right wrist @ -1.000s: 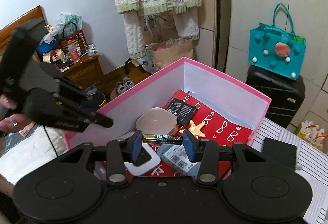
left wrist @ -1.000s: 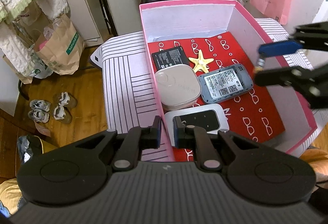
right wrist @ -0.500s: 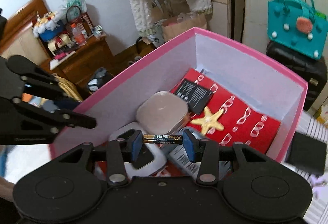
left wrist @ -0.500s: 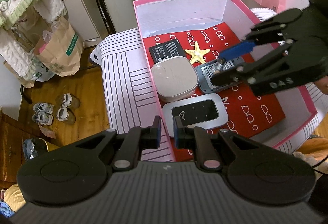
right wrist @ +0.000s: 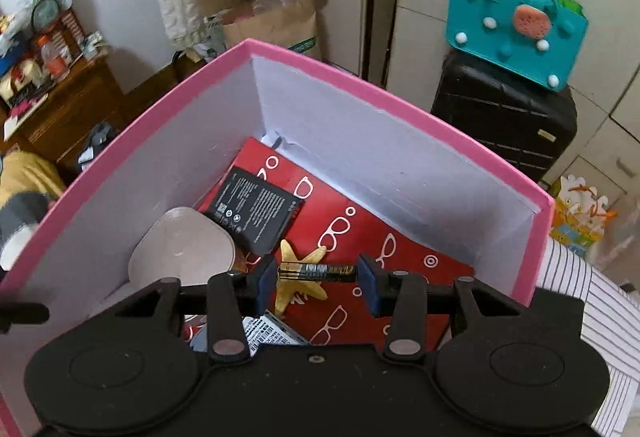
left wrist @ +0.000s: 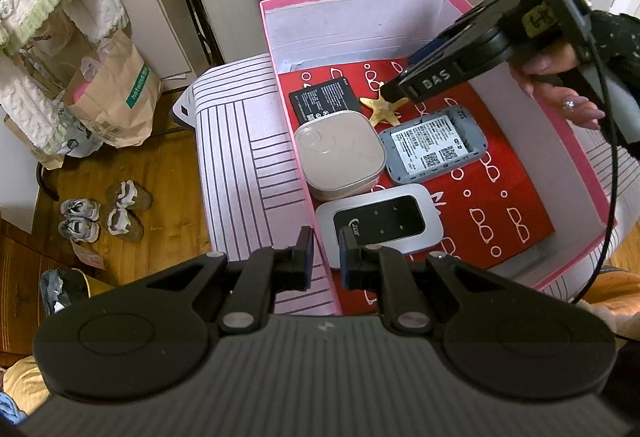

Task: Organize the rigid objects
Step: 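Carry the AA battery into the pink box and release it, then grasp the beige claw hair clip with the right gripper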

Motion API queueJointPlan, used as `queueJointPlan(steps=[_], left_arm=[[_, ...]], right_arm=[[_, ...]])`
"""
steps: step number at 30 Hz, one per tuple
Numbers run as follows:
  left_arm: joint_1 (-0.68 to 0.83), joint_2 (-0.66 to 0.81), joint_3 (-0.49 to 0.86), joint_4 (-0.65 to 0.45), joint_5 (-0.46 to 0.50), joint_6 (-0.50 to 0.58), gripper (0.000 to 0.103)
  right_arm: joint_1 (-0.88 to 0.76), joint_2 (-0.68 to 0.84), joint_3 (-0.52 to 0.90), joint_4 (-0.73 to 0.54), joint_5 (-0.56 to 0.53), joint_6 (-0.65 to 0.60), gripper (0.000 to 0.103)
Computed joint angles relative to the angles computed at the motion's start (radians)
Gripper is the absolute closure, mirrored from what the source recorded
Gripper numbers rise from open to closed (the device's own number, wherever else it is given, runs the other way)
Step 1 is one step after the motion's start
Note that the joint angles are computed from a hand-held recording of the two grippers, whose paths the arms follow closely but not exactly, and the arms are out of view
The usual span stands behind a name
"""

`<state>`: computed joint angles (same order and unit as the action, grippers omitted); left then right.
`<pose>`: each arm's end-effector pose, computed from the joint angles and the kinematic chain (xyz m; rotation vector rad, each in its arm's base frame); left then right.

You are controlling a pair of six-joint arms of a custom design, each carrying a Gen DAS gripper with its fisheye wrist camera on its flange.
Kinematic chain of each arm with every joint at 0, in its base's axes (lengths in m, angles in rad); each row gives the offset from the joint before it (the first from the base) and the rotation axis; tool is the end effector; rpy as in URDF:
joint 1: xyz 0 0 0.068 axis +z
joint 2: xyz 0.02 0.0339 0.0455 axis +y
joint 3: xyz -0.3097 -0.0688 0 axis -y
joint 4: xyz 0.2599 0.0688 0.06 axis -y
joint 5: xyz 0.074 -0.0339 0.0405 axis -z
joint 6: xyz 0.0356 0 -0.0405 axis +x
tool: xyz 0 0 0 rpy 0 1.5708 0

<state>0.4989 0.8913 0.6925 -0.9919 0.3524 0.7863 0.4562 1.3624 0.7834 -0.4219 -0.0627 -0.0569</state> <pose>0.1217 0.0523 0.2622 0.4657 2.5895 -0.0717 0.2373 0.1189 0.2323 -0.6791 2.4951 0.2297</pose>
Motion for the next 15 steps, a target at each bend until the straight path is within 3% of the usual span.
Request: queueJointPlan(steps=[3,8,15], left_arm=[[0.009,0.009,-0.001,-0.001,0.012,0.012,0.091],[0.024,0.013,0.0,-0.005,0.027,0.025,0.091],[0.048,0.019,-0.005,-0.001,0.051,0.036,0.091]], right_arm=[[-0.024,-0.098,-0.036,-0.002,-0.023,-0.011,0.044],[-0.185,-0.342,-0.091,-0.086,-0.211,-0.065,0.042],[-0.618,-0.569,-0.154,-0.258,-0.479,-0.35,0.038]])
